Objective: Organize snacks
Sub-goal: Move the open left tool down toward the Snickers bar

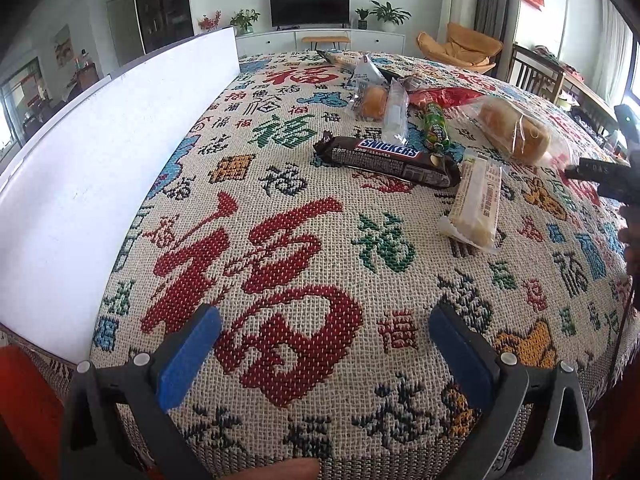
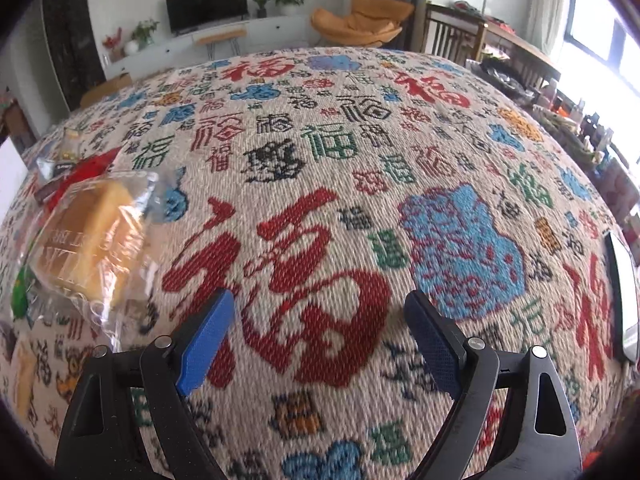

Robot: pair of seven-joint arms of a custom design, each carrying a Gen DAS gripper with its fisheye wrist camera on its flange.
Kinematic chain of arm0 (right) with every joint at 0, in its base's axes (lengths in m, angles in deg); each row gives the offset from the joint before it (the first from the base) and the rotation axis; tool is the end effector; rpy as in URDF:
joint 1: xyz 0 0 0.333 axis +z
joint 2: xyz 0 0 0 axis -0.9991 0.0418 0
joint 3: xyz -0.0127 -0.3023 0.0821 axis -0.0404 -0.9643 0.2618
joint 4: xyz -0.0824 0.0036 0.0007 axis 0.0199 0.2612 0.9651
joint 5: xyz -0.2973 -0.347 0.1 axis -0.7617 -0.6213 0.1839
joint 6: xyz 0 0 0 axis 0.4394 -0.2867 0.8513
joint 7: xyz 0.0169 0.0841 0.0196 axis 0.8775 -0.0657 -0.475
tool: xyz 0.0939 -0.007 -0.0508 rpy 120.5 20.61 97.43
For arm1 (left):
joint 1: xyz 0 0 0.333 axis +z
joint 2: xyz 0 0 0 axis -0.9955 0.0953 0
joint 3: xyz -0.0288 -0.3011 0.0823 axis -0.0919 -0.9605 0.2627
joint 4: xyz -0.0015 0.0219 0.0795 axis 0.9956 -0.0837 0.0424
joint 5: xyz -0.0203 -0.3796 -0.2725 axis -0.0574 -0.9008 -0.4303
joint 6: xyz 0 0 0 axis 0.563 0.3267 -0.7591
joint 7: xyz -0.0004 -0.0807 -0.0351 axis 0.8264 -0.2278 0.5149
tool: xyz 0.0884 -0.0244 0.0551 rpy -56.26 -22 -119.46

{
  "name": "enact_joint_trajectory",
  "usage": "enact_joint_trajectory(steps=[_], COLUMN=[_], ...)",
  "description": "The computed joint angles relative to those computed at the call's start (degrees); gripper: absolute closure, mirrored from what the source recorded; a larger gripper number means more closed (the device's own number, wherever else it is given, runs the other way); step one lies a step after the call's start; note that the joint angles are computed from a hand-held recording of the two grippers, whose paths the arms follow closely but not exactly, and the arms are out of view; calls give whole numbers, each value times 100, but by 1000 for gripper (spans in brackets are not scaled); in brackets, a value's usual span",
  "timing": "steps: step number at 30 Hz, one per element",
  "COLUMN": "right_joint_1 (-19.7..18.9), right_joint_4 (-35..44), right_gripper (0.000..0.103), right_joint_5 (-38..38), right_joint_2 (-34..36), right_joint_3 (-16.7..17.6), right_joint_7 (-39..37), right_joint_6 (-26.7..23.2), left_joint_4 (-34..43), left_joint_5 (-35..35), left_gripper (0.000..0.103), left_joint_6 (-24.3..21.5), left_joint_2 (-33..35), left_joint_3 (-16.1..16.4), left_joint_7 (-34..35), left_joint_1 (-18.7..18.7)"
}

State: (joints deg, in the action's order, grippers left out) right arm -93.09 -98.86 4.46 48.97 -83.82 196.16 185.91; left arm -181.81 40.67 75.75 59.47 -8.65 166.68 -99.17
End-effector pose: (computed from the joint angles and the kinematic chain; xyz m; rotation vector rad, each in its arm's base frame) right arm 0.4973 0.0020 0.4205 -1.1125 2.5546 -0.8330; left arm 0.5213 -0.1803 0.4184 -1.3960 2.3117 -0.7838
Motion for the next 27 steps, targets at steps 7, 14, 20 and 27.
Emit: enact_joint_trajectory(steps=[7,14,20,27], right_joint_1=[-106,-128,-132,-132], right_joint_4=[-30,-29,-30,-33], right_gripper=[12,11,11,11], right_joint_5=[-64,-46,-46,-45], right_joint_2=[48,49,51,51], right_joint_3=[-48,-31,-31,-33], right_joint_7=[-49,-57,-59,-61], right_joint_6=[279,273,280,290], left_joint_4=[7,28,59,79], left_joint_5=[-6,35,-32,-76], left_gripper=[0,0,0,0], left_joint_6=[98,148,207,173], left_joint_2=[50,88,134,143], left_joint_3=[-15,-11,8,-7], left_joint_7=[-52,-116,-28,33], left_joint_1=[3,-9,-42,-21])
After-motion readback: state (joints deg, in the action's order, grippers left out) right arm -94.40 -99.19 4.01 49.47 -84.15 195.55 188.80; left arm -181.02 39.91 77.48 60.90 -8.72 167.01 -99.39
